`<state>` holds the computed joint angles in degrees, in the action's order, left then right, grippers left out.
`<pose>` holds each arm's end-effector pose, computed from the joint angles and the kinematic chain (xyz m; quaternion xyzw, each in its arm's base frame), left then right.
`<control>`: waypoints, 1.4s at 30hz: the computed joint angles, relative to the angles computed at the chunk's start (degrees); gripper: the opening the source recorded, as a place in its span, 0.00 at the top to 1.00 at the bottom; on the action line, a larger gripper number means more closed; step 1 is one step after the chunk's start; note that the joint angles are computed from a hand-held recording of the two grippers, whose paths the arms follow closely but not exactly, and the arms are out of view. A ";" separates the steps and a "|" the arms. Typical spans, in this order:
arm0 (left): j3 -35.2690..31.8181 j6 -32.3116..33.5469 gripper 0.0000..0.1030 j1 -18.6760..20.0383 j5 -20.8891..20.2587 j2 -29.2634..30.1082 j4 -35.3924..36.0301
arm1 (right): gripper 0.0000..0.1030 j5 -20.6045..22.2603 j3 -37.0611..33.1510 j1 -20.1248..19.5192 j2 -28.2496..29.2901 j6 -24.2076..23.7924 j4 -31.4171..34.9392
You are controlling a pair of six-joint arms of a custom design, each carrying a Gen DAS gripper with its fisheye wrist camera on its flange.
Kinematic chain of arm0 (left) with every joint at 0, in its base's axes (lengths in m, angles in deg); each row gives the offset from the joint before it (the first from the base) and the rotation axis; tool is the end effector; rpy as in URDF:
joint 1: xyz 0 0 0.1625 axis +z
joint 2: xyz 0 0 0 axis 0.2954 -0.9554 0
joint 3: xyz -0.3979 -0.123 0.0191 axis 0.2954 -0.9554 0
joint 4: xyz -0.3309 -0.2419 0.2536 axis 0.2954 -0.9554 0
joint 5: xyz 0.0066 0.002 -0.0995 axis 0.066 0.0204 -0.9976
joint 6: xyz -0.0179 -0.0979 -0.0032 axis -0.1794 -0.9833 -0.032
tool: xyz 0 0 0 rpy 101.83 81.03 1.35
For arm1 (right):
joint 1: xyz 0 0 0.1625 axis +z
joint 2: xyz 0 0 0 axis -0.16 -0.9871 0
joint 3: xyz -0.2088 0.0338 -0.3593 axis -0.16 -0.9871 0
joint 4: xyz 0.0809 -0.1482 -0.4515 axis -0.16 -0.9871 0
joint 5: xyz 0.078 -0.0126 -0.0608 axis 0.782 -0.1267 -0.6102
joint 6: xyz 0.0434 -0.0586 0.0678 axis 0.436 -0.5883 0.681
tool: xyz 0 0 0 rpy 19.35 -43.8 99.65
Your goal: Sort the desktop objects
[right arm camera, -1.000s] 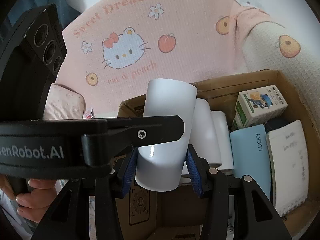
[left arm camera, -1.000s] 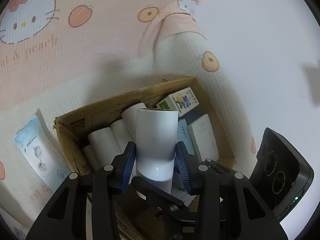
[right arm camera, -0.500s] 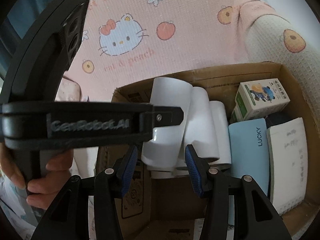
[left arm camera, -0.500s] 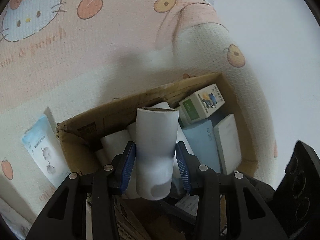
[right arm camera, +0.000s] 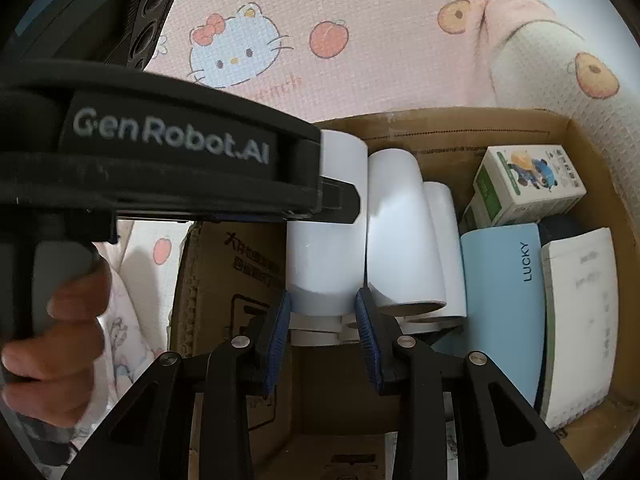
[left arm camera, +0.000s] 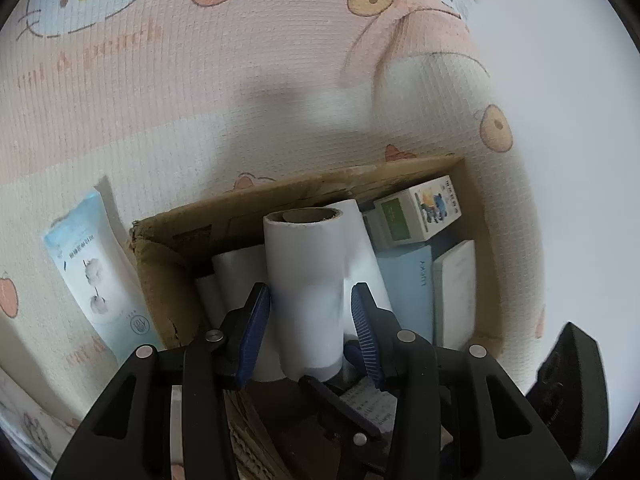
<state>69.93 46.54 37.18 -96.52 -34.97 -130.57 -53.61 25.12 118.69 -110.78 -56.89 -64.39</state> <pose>-0.3844 -0.8265 0.3126 -0.0245 0.9828 -0.1210 0.1376 0.3608 -0.7361 0.2726 0.3139 -0.9263 0.0654 0.1979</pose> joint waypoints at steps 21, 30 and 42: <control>4.33 4.33 0.84 -1.14 5.40 -1.82 -1.25 | 0.70 2.06 4.39 -0.21 -4.61 3.59 -1.66; 14.42 9.90 0.84 -1.29 3.50 -7.93 -14.25 | 0.70 -1.44 5.01 -0.12 -4.36 6.30 0.62; 39.94 27.36 0.81 -5.13 17.03 -24.31 -36.45 | 0.70 -3.36 7.39 0.96 -5.64 9.08 -1.55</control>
